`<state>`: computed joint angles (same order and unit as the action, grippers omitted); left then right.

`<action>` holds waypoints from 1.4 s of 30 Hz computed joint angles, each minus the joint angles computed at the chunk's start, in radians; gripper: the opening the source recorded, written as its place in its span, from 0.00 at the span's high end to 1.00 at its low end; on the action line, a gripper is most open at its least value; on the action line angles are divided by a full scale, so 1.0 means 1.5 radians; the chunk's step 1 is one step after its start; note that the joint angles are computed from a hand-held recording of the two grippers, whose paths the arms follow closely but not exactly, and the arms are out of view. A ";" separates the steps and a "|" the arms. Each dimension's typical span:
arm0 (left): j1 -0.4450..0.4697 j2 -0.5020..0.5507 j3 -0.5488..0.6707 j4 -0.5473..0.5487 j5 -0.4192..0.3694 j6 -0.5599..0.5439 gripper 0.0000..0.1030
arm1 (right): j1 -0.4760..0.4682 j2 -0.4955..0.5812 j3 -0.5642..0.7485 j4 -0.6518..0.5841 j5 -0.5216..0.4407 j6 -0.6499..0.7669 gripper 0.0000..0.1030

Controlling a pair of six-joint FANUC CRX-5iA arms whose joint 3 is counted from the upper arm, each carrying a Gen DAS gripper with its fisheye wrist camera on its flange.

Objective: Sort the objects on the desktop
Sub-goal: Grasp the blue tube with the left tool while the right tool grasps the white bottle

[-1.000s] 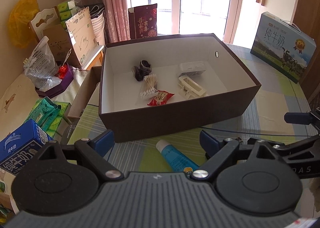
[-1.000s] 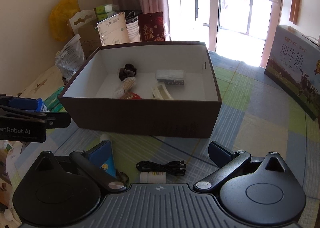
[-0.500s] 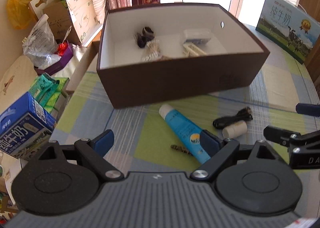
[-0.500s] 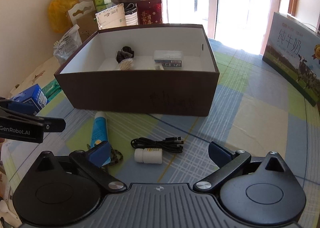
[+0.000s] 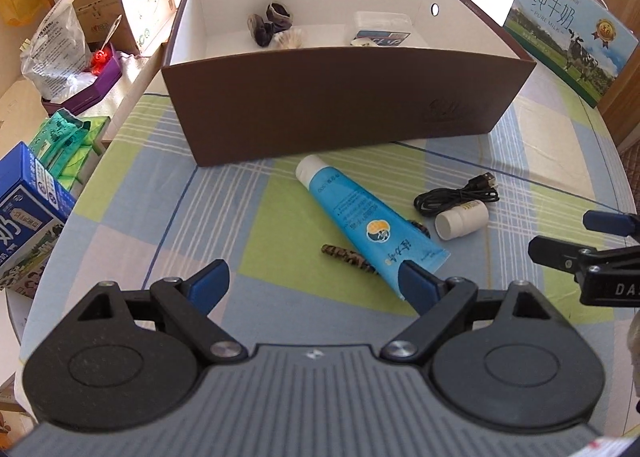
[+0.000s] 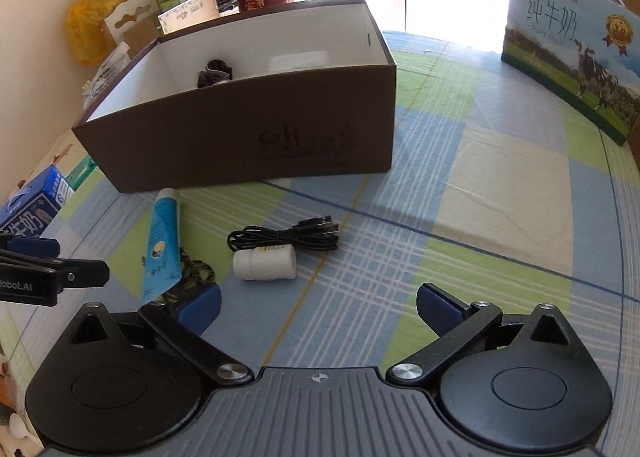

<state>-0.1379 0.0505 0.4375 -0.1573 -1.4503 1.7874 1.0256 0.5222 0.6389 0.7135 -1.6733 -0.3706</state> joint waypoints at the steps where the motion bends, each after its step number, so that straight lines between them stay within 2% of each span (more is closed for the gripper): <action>1: 0.002 0.001 -0.001 0.004 0.002 -0.001 0.14 | 0.000 -0.001 -0.003 0.000 -0.001 -0.003 0.02; 6: 0.012 0.012 -0.003 0.027 0.010 -0.007 0.19 | -0.001 -0.008 -0.022 -0.007 0.000 -0.019 0.02; 10: 0.015 0.023 -0.002 0.039 0.009 -0.011 0.20 | -0.003 -0.019 -0.045 -0.018 0.010 -0.031 0.20; 13: 0.018 0.031 0.002 0.046 0.009 -0.014 0.21 | -0.005 -0.035 -0.071 -0.032 0.020 -0.060 0.29; 21: 0.040 0.071 0.025 0.090 0.021 -0.012 0.27 | -0.008 -0.051 -0.096 -0.048 0.023 -0.100 0.29; 29: 0.065 0.124 0.060 0.122 0.019 0.012 0.30 | -0.007 -0.066 -0.117 -0.062 0.021 -0.130 0.29; 33: 0.069 0.144 0.072 0.125 0.012 0.019 0.39 | -0.007 -0.072 -0.125 -0.066 0.023 -0.141 0.29; 35: 0.076 0.148 0.065 0.145 0.015 0.018 0.49 | -0.008 -0.072 -0.125 -0.068 0.024 -0.140 0.29; 36: 0.081 0.148 0.059 0.156 0.020 0.020 0.58 | -0.008 -0.072 -0.125 -0.069 0.025 -0.138 0.29; 38: 0.085 0.145 0.055 0.165 0.025 0.022 0.64 | -0.009 -0.071 -0.123 -0.068 0.027 -0.135 0.29; 40: 0.103 0.134 0.028 0.203 0.041 0.023 0.73 | -0.010 -0.070 -0.121 -0.066 0.031 -0.132 0.29; 42: 0.114 0.126 0.011 0.226 0.048 0.023 0.73 | -0.011 -0.067 -0.119 -0.061 0.035 -0.126 0.29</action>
